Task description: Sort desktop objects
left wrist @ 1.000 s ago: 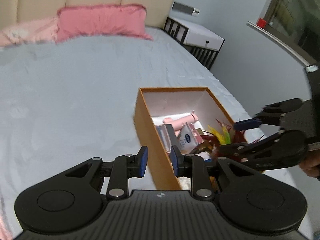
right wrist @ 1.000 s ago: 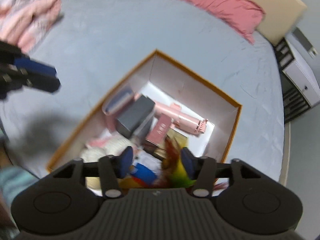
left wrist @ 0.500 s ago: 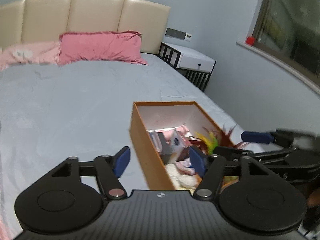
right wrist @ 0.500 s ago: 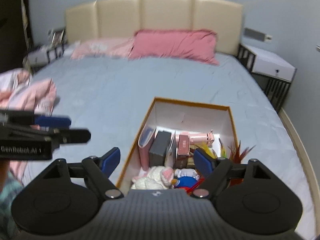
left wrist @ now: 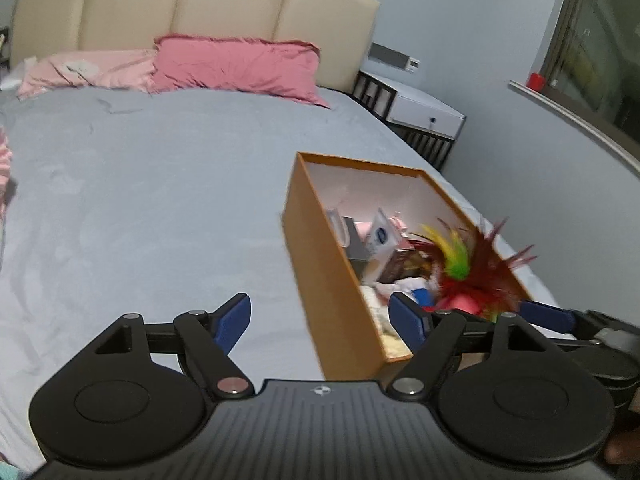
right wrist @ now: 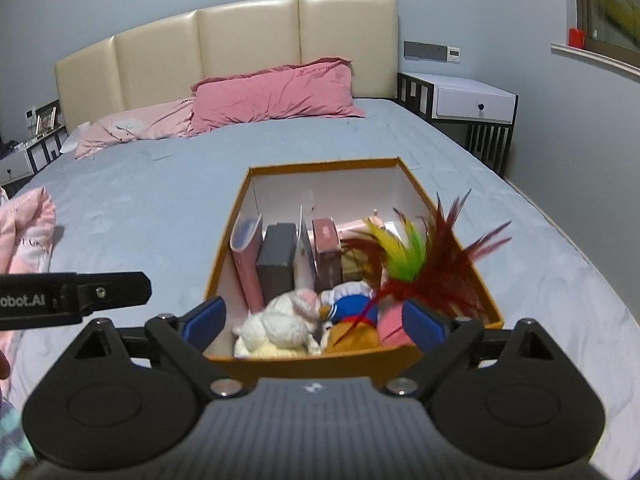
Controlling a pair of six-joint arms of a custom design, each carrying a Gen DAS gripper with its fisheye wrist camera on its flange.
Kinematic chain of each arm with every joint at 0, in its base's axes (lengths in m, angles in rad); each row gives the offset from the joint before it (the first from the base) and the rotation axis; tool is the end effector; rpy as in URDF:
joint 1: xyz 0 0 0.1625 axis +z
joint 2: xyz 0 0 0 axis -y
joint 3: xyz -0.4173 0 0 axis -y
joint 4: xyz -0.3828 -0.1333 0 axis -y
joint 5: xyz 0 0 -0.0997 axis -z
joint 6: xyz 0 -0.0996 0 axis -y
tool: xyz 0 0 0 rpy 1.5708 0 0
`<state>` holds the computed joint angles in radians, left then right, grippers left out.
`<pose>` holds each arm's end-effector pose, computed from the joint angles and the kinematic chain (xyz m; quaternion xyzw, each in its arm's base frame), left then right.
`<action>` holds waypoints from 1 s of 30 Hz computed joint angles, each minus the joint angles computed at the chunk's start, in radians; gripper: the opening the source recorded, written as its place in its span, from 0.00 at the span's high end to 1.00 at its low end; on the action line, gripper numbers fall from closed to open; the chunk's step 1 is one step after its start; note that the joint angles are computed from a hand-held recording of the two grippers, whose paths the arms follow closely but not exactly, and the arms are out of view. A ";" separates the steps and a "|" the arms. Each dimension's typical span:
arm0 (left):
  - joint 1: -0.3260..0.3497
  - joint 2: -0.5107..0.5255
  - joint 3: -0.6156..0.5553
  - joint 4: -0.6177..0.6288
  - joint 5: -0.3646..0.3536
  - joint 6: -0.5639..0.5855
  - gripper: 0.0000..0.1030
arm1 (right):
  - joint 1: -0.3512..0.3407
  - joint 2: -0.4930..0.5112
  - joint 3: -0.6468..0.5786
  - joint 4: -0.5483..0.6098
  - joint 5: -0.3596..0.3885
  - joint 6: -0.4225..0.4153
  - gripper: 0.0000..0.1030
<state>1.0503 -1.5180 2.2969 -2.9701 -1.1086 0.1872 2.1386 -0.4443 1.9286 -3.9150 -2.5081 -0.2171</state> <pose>-0.0584 -0.4592 0.2957 0.2556 0.8938 -0.3292 0.1658 0.3241 -0.4095 -0.0024 0.1362 -0.8213 0.4378 0.3394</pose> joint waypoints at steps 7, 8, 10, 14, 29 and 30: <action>-0.035 0.056 0.027 -0.091 0.120 0.042 0.13 | -0.038 -0.018 0.032 0.016 0.037 0.087 0.07; -0.041 0.065 0.028 -0.098 0.142 0.045 0.13 | -0.039 -0.014 0.027 0.015 0.034 0.078 0.07; -0.051 0.080 0.026 -0.085 0.185 0.038 0.13 | -0.036 -0.002 0.015 0.012 0.022 0.056 0.07; -0.049 0.089 0.019 -0.052 0.209 0.008 0.13 | -0.033 0.015 0.000 -0.004 0.007 0.025 0.07; -0.057 0.082 0.002 0.044 0.250 -0.017 0.13 | -0.033 0.021 -0.008 -0.003 0.002 0.008 0.05; -0.057 0.084 0.001 0.042 0.250 -0.015 0.13 | -0.033 0.021 -0.008 -0.003 0.003 0.009 0.05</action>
<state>0.9937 -1.4338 2.2982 -2.9285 -0.8590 0.1723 2.1054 -0.4233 1.9210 -3.9180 -2.5053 -0.2079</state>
